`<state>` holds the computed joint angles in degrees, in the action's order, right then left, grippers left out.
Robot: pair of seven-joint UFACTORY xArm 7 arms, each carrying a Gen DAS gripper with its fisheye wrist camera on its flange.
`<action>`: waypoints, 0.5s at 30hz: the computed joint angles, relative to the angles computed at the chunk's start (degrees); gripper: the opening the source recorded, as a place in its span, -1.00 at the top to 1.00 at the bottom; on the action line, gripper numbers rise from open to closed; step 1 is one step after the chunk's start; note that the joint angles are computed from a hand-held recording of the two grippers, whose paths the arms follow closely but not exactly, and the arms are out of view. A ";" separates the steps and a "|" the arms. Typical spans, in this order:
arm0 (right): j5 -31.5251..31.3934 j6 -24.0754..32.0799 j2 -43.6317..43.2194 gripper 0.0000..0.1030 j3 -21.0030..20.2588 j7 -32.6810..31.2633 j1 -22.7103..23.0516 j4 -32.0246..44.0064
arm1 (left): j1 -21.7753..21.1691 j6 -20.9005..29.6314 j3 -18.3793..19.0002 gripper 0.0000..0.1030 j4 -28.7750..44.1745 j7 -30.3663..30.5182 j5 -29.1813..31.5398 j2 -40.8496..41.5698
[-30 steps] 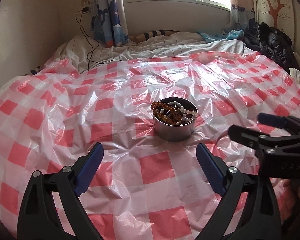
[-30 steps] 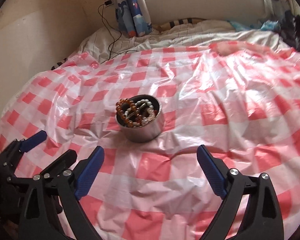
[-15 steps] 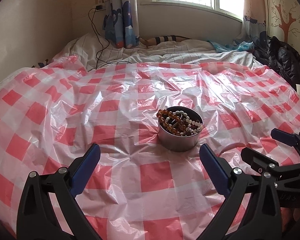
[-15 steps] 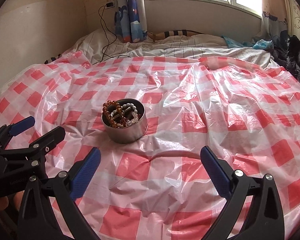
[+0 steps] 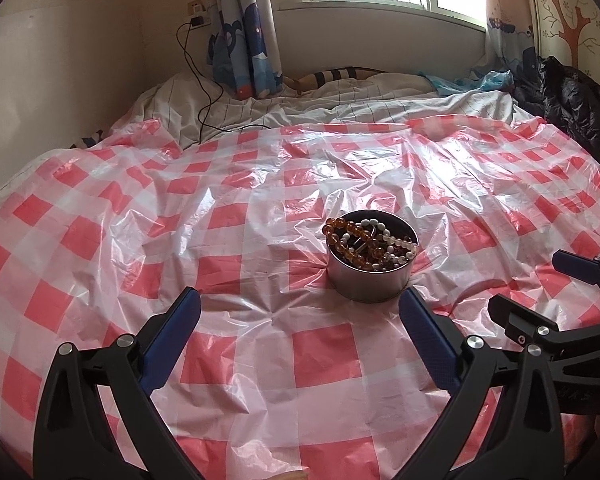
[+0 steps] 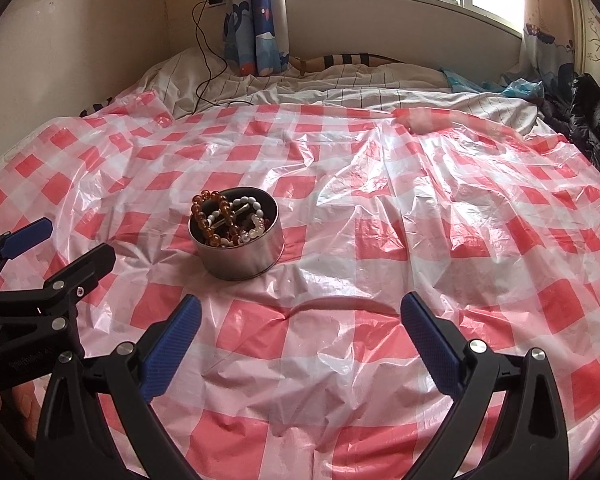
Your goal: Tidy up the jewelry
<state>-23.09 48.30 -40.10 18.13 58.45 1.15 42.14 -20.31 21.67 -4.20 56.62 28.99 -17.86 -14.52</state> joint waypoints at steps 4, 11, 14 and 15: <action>-0.08 0.11 0.29 -0.86 0.01 0.10 -0.01 0.15 | -0.15 0.36 0.41 -0.85 0.65 0.20 -1.05 0.47; -0.39 0.20 1.17 -0.86 -0.32 -0.33 0.03 0.19 | -0.32 2.69 0.73 -0.85 1.94 1.34 -3.76 1.17; -0.41 0.16 1.25 -0.86 -0.48 -0.23 0.07 0.05 | -0.06 3.45 0.47 -0.85 2.28 1.69 -4.23 1.49; -0.40 0.16 1.28 -0.86 -0.52 -0.21 0.09 0.07 | 0.07 3.34 0.30 -0.85 2.25 1.62 -4.20 1.50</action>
<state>-23.49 48.46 -38.82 17.62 58.24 1.24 42.20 -20.24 25.02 -3.90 58.87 30.60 -22.06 -13.02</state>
